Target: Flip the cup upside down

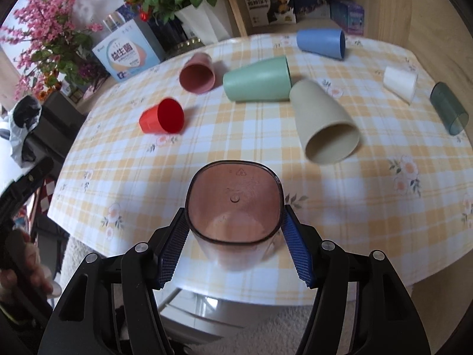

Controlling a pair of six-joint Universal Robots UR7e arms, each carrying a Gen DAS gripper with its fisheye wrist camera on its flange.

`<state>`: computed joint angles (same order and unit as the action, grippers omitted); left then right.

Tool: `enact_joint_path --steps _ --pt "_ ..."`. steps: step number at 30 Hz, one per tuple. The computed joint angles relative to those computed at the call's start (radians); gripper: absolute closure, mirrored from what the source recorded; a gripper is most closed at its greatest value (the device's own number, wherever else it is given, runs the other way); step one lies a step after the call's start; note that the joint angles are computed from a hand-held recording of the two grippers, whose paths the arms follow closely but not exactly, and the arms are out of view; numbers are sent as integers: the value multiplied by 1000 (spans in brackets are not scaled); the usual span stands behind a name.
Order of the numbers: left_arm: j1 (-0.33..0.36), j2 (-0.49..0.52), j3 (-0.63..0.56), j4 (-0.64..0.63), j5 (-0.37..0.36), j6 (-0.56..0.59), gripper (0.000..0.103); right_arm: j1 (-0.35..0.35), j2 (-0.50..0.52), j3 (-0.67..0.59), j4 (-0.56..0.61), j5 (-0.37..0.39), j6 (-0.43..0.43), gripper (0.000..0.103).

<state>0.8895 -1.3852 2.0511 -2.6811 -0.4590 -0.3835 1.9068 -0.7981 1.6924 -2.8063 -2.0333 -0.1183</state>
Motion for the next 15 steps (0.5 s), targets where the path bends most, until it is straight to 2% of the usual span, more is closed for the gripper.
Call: enact_joint_path --steps 6,15 --pt "0 1 -1 3 8 -4 6 -2 11 -32 -50 -28 -6 42" --pt "8 1 -5 30 -3 -20 6 7 78 -70 -86 -106 -94 42"
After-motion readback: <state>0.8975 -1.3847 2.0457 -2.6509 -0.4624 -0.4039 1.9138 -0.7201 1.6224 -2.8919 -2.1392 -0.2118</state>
